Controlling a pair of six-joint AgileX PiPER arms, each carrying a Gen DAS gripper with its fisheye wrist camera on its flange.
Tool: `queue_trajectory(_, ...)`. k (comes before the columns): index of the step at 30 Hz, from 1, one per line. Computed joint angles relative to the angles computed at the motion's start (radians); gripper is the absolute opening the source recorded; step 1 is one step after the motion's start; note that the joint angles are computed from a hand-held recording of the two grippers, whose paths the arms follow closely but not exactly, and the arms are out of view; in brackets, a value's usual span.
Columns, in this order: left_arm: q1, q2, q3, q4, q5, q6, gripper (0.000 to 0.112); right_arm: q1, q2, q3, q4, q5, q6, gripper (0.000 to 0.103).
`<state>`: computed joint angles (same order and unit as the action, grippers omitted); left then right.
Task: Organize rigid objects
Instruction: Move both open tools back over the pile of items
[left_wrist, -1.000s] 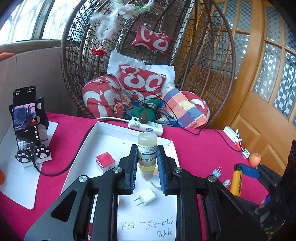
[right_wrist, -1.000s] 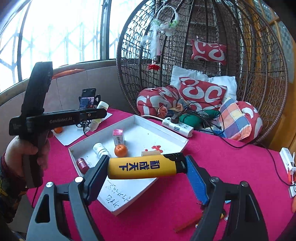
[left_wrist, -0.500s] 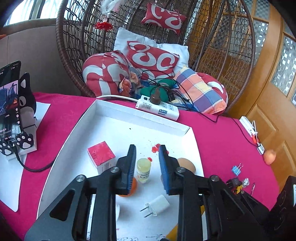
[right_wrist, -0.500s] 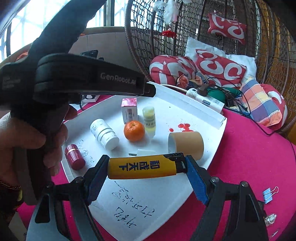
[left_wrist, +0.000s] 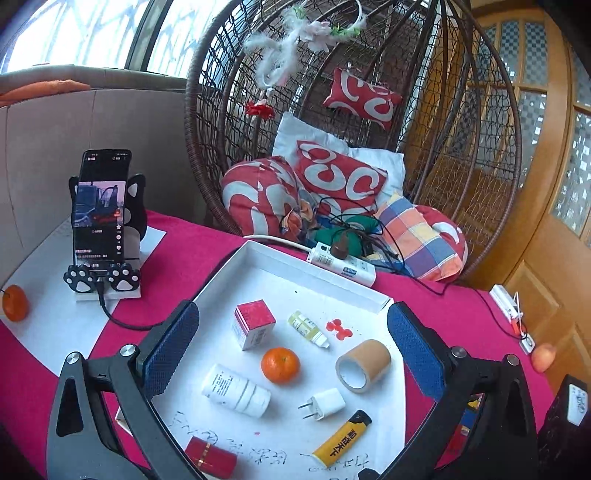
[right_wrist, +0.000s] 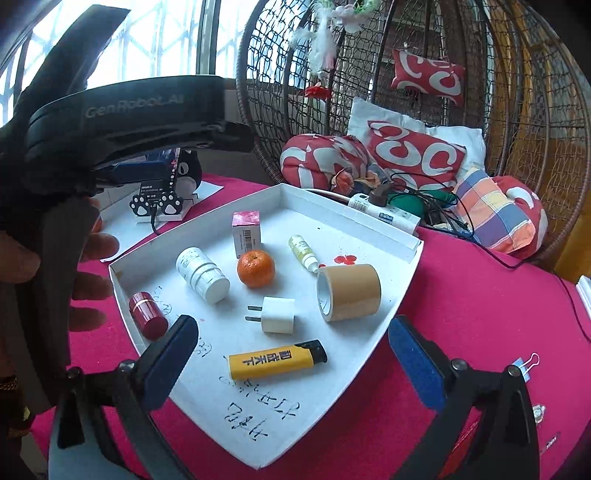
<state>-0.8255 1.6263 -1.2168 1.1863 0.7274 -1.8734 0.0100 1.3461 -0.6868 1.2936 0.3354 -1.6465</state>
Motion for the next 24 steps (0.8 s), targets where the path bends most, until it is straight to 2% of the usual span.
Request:
queue_trajectory(6,-0.080,0.005,-0.064,0.014,0.084,0.049,0.103,-0.039,-0.041,0.031,-0.003,0.023,-0.002,0.103)
queue_trajectory(10,-0.113,0.049,-0.124,-0.021,0.067,0.113,0.103,-0.162,-0.049,0.028,0.009,0.097,-0.023,0.103)
queue_trajectory(13,-0.132,0.109,-0.187,-0.075,0.018,0.188,0.103,-0.304,-0.045,0.021,0.029,0.159,-0.067,0.103)
queue_trajectory(17,-0.153,0.239,-0.336,-0.250,-0.039,0.397,0.103,-0.549,0.014,-0.033,0.030,0.243,-0.082,0.103)
queue_trajectory(21,-0.173,0.396,-0.522,-0.514,-0.101,0.706,0.103,-0.756,0.112,-0.116,0.009,0.287,-0.061,0.103)
queue_trajectory(24,-0.190,0.542,-0.713,-0.685,-0.037,0.927,0.103,-0.860,0.188,-0.173,-0.048,0.312,-0.017,0.103)
